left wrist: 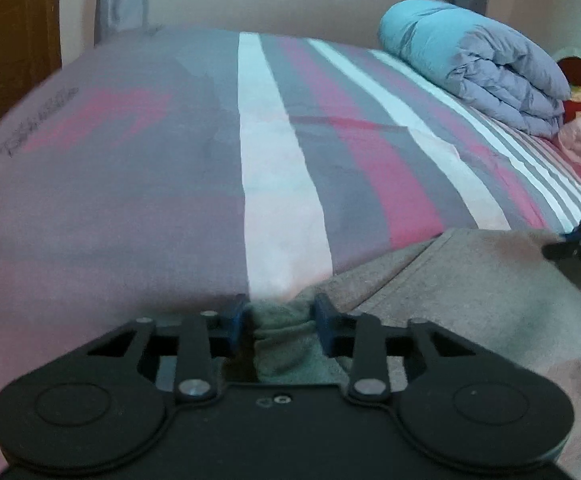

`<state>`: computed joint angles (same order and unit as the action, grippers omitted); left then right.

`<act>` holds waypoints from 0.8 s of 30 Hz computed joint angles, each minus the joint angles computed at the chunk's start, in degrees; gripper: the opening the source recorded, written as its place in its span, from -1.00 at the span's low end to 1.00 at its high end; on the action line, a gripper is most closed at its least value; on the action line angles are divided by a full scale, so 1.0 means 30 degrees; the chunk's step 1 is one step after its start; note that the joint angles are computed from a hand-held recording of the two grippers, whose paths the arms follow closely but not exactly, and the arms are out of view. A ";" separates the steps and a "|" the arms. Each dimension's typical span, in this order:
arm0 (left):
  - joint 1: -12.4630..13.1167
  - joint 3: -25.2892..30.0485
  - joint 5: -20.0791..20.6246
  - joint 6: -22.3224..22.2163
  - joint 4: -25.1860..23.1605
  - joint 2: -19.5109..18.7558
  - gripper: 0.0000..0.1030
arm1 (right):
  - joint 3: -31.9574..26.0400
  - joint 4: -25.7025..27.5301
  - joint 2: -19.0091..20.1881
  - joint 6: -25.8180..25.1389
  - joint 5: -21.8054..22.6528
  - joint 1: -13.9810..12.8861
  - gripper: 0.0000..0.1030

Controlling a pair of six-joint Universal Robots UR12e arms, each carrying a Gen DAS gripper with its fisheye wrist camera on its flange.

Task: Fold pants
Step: 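Grasp the sweatpants waistband with the left tool while the right tool grasps the other waistband corner, then lift the waistband with both tools and fold it over onto the pant legs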

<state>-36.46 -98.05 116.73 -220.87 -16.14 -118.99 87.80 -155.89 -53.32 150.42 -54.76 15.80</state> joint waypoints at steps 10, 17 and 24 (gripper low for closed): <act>-0.1961 -0.0508 0.3754 0.2645 0.4390 0.0765 -0.88 | 0.3340 -0.4529 -0.2820 0.0221 0.0513 -0.0202 -0.81; -0.4116 -0.0899 0.5849 0.1930 0.6568 0.0769 -0.88 | 0.7611 -0.7223 -0.6138 -0.1419 0.1639 -0.0836 -0.81; -0.5999 -0.1306 0.7565 -0.3134 0.3057 0.0832 -0.87 | 1.1776 -0.9609 -0.7639 -0.1592 0.0930 -0.1110 -0.76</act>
<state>-54.46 -101.96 139.42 -230.27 -6.97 -116.49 123.12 -184.72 -76.24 145.65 -51.97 12.47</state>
